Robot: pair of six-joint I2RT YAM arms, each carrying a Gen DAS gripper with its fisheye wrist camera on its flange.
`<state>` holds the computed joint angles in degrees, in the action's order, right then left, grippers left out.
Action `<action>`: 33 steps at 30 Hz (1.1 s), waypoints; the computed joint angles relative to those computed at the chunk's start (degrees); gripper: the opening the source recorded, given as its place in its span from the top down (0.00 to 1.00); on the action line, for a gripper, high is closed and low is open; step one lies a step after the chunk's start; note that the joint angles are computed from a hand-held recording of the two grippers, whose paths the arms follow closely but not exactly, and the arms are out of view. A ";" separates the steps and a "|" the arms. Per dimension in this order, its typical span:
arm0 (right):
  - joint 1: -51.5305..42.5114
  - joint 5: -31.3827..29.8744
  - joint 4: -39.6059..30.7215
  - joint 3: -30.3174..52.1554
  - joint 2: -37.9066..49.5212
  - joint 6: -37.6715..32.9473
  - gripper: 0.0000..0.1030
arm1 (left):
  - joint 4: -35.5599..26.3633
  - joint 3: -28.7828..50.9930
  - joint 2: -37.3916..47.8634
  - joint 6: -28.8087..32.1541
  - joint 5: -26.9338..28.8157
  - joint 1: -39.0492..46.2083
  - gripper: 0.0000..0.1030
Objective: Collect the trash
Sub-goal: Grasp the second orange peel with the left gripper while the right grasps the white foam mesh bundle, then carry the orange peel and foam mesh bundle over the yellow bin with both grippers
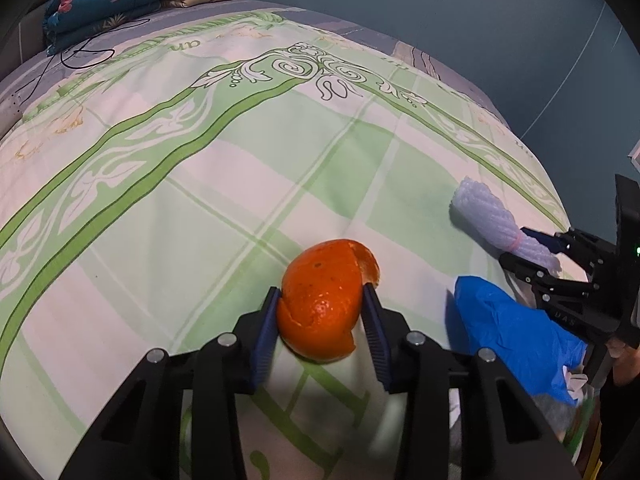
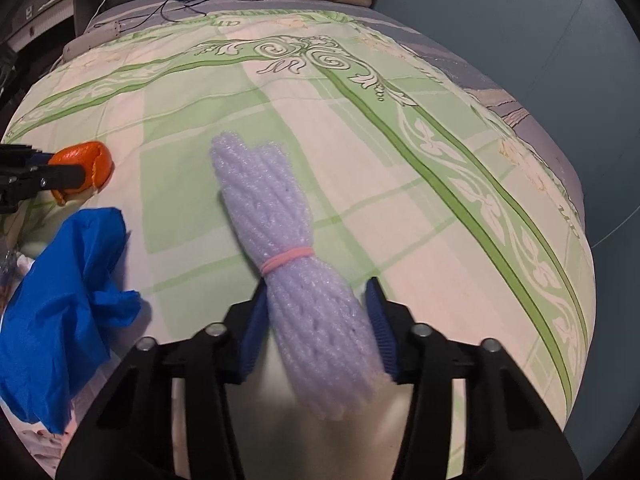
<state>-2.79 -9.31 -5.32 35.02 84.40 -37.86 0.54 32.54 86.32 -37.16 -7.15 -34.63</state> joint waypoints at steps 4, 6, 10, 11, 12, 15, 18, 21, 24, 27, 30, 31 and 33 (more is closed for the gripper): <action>0.03 -0.24 0.47 -1.68 -3.31 1.44 0.71 | -0.74 -0.56 -2.16 -0.68 0.26 0.24 0.64; -1.24 -2.42 -1.86 -1.71 -6.57 2.47 0.72 | -1.29 -1.11 -3.63 -0.94 0.35 0.36 0.64; -5.05 -7.81 -10.11 -0.35 -13.26 3.33 0.72 | -4.04 -2.43 -8.65 -1.82 -1.36 -0.61 0.65; -6.12 -9.24 -12.25 -0.19 -15.27 3.18 0.72 | -4.90 -2.78 -10.16 -2.23 -1.64 -0.80 0.65; -7.32 -10.78 -14.96 0.14 -17.46 2.78 0.72 | -5.98 -3.32 -12.22 -2.77 -2.21 -1.17 0.65; -10.65 -14.52 -22.74 0.81 -23.54 1.03 0.72 | -9.06 -4.34 -17.26 -3.99 -3.82 -2.16 0.65; -14.10 -17.88 -30.54 1.63 -29.20 -1.61 0.72 | -13.79 -5.25 -23.37 -5.82 -6.27 -4.37 0.65; -18.65 -21.61 -39.12 2.69 -34.29 -5.50 0.72 | -20.02 -6.06 -30.36 -8.67 -10.20 -8.41 0.65; -23.83 -24.80 -47.50 3.83 -38.58 -10.28 0.72 | -25.19 -6.46 -35.74 -11.66 -13.15 -12.12 0.65; -31.11 -29.08 -57.83 5.60 -40.83 -17.83 0.72 | -33.33 -5.71 -40.68 -17.78 -19.21 -19.82 0.65; -40.38 -32.41 -69.00 7.17 -42.48 -29.01 0.72 | -39.85 -4.65 -43.42 -24.56 -24.75 -28.04 0.65; -44.92 -33.54 -73.82 7.75 -42.45 -35.11 0.72 | -43.84 -3.43 -43.46 -29.19 -28.02 -33.15 0.65; -53.48 -34.35 -81.97 8.80 -41.24 -46.53 0.72 | -49.45 -1.43 -42.01 -36.85 -32.76 -41.28 0.65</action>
<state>-56.27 -43.66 -87.29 43.82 43.16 -84.39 -48.92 31.11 44.31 -74.01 -39.91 -75.91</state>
